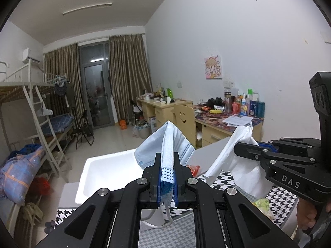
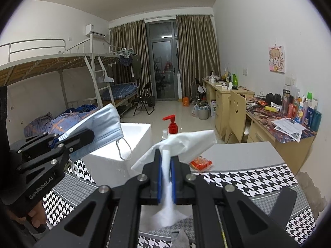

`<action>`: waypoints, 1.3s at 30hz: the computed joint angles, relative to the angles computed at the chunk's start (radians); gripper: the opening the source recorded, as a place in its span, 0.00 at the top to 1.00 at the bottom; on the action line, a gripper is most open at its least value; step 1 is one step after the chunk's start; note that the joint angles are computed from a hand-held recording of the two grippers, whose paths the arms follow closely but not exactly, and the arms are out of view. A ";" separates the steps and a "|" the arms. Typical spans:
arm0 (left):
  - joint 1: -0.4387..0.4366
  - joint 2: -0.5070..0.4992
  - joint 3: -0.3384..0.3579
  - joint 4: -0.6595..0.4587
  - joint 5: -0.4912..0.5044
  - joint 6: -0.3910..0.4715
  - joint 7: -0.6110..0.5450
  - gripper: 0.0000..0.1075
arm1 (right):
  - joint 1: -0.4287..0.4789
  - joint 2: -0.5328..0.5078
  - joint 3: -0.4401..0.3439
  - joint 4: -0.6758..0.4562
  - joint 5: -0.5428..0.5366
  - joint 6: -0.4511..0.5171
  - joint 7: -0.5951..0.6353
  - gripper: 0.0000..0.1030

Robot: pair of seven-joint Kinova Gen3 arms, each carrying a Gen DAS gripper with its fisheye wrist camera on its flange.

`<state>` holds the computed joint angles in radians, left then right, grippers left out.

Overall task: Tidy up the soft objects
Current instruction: 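Carry the mask in the left tool while the right tool carries the tissue toward the foam box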

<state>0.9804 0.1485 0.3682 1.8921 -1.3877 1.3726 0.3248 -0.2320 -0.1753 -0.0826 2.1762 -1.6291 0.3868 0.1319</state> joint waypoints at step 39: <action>-0.134 -0.032 -0.034 -0.016 0.018 0.044 -0.014 0.92 | -0.204 0.085 0.006 -0.180 0.352 -0.127 -0.388 0.90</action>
